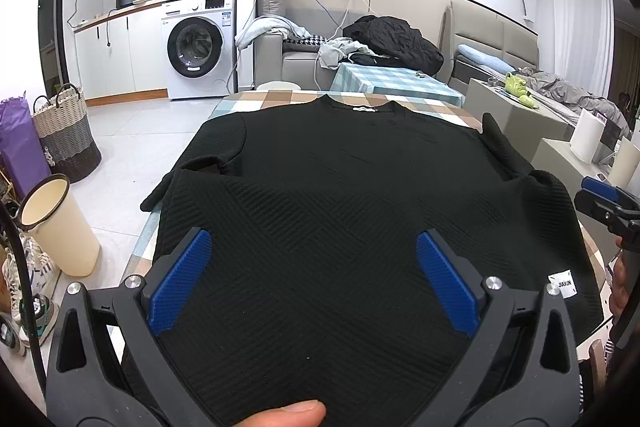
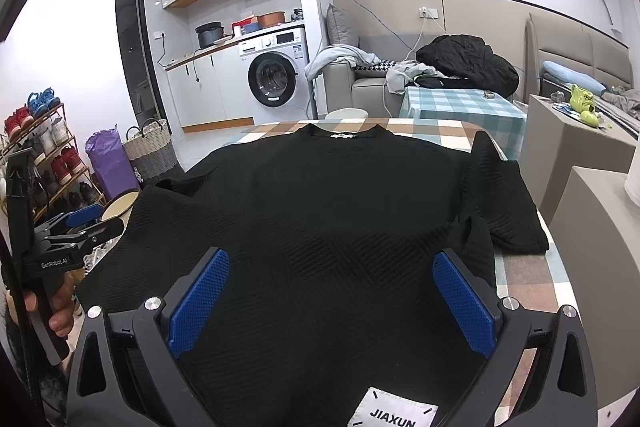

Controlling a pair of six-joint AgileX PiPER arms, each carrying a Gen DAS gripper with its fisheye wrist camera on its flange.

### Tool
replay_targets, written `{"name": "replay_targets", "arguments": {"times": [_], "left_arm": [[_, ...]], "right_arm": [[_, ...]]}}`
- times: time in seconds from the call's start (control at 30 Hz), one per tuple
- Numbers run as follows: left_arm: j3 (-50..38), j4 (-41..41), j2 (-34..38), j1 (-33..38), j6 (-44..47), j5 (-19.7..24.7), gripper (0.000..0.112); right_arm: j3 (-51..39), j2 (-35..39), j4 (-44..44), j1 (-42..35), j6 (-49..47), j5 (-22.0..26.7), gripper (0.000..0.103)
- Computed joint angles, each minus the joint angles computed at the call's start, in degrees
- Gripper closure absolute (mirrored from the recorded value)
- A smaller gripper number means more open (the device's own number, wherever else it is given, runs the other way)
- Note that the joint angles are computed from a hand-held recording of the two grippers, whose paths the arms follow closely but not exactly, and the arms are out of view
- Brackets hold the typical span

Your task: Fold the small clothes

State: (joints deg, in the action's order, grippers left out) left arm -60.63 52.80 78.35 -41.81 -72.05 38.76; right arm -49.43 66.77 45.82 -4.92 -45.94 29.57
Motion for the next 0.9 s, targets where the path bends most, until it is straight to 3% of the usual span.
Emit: {"name": "replay_targets", "arguments": {"times": [0.33,0.7,0.9], "left_arm": [[-0.9,-2.8,0.1,0.1,2.0,0.8,0.01],[-2.2,-15.8,0.1,3.7,12.3,-2.1,0.01],[-2.2,-15.6,0.5,3.7,12.0,-2.4,0.01]], "right_arm": [[-0.1,0.0,-0.7,0.1,0.7,0.0,0.0],[0.1,0.1,-0.4,-0.1,0.4,0.1,0.0],[0.2,0.3,0.1,-0.3,-0.2,-0.1,0.0]]}}
